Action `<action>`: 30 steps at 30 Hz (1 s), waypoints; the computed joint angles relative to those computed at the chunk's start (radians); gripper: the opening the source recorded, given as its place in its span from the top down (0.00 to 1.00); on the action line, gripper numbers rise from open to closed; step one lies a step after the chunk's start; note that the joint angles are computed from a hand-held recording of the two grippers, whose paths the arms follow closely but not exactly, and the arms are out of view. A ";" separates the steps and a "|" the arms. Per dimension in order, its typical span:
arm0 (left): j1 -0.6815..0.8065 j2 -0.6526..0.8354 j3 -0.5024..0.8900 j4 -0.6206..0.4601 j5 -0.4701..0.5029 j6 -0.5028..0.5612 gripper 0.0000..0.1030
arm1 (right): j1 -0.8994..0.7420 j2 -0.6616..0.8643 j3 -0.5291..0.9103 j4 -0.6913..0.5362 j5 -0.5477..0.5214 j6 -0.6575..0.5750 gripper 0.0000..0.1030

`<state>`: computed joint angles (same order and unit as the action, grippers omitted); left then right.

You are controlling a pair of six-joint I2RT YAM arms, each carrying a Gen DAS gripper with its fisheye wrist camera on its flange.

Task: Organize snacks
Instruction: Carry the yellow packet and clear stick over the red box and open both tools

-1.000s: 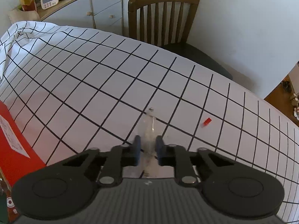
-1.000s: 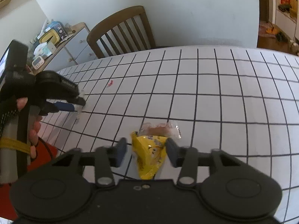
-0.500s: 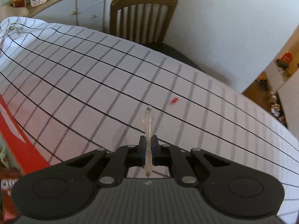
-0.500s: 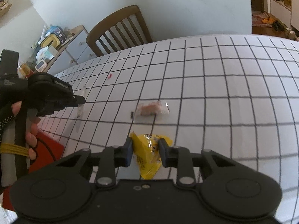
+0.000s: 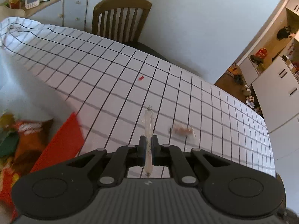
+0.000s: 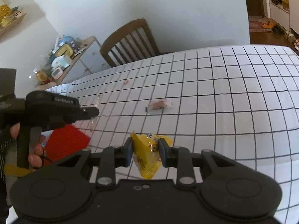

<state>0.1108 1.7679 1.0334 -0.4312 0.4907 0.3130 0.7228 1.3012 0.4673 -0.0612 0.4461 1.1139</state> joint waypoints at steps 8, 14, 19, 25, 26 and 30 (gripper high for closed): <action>0.236 -0.144 -0.017 -0.252 0.184 0.247 0.95 | 0.140 -0.047 0.078 -0.094 0.067 0.000 0.74; 0.405 -0.198 -0.004 -0.438 0.263 0.479 0.95 | 0.233 -0.042 0.127 -0.120 0.119 0.004 0.74; 0.518 -0.201 0.028 -0.556 0.281 0.627 0.95 | 0.283 -0.028 0.179 -0.150 0.132 0.000 0.74; 0.658 -0.132 0.162 -0.712 0.323 0.785 0.95 | 0.282 0.031 0.291 -0.151 0.099 -0.092 0.74; 0.677 -0.107 0.197 -0.734 0.329 0.796 0.95 | 0.275 0.047 0.313 -0.147 0.092 -0.115 0.74; 0.716 -0.023 0.304 -0.763 0.351 0.803 0.95 | 0.258 0.144 0.417 -0.136 0.065 -0.172 0.73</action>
